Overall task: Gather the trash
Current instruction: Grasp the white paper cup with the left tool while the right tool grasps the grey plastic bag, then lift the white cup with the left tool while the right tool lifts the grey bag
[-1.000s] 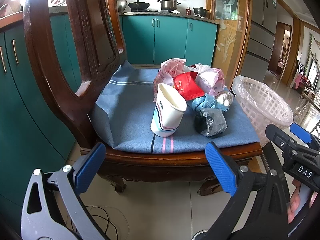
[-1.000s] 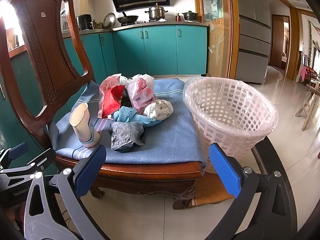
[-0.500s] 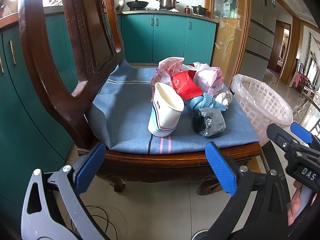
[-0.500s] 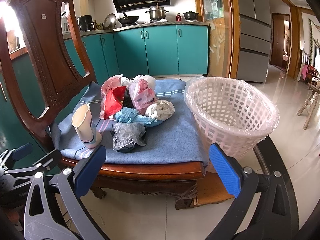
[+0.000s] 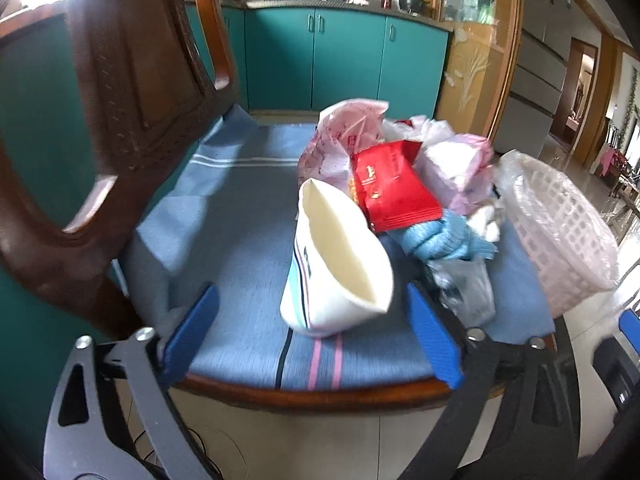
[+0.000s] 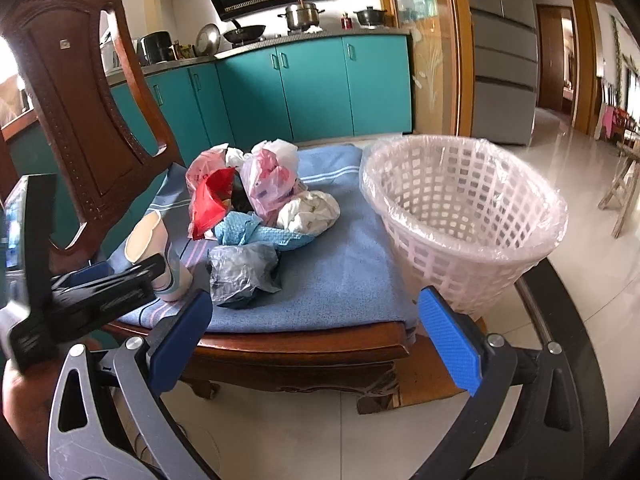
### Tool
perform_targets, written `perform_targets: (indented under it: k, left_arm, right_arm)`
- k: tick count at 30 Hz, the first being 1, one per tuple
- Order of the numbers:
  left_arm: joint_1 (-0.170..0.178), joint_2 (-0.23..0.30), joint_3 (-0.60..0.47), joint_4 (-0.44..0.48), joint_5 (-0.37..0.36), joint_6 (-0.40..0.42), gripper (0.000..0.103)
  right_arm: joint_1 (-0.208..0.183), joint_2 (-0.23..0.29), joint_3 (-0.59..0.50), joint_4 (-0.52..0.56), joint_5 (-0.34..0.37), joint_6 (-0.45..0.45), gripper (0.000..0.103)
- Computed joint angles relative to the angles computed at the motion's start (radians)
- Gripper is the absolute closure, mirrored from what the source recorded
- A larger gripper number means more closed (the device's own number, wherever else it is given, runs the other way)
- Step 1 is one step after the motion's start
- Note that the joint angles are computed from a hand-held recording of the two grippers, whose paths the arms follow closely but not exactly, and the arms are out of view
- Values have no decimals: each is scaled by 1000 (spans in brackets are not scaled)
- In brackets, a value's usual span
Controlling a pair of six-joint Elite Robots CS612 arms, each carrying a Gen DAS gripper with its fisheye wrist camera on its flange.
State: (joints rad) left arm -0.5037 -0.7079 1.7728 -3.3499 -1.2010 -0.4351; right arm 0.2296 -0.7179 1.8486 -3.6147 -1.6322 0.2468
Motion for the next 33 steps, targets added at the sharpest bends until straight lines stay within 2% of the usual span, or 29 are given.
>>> perform_targets:
  k: [1,2,3,4,5,8,12,16,17,18,19,20,22,24,29,33]
  left_arm:
    - [5,4,-11,17,-17,-2,24]
    - [12,8,-21,38,-44,-7,35]
    - [19,9,-26,51,-70,-13,55]
    - [25,9,-26,55,-97,-20,68]
    - [30,7,-23,54,-111,-30,69]
    - [38,-4,8,-37,-123,-33,69]
    - [28,-33,90,-226,-59,-25,70]
    - [16,-49,144,-329,-32,-7,70]
    - [13,-50,150,-336,-27,0,70]
    - [11,-50,152,-337,-25,5,70]
    - [10,-50,154,-338,-22,7,70]
    - [9,-50,154,-333,-24,10,70]
    - [11,-49,152,-316,-24,12,70]
    - [12,-50,153,-308,-29,5,70]
    - [4,-54,160,-329,-33,15,70]
    - [-4,-54,161,-333,-38,41,70]
  right_arm:
    - [0,2,-5,6,4,0,3]
    - [0,5,-11,14,7,-5,3]
    - [0,8,-19,21,14,-13,3]
    - [3,14,-34,34,21,-30,3]
    - [6,19,-45,45,23,-47,3]
    - [14,37,-94,111,38,-76,3]
    - [28,78,-183,216,67,-77,3]
    - [44,118,-260,292,67,-71,3]
    - [47,127,-274,304,63,-69,10]
    - [47,130,-281,321,73,-73,41]
    - [44,128,-283,340,89,-80,47]
    - [41,121,-276,344,106,-78,49]
    - [27,95,-236,318,161,-51,51]
    - [13,61,-173,241,212,-53,51]
    - [4,20,-58,4,183,-89,51]
    - [-2,23,-55,-43,153,-81,51]
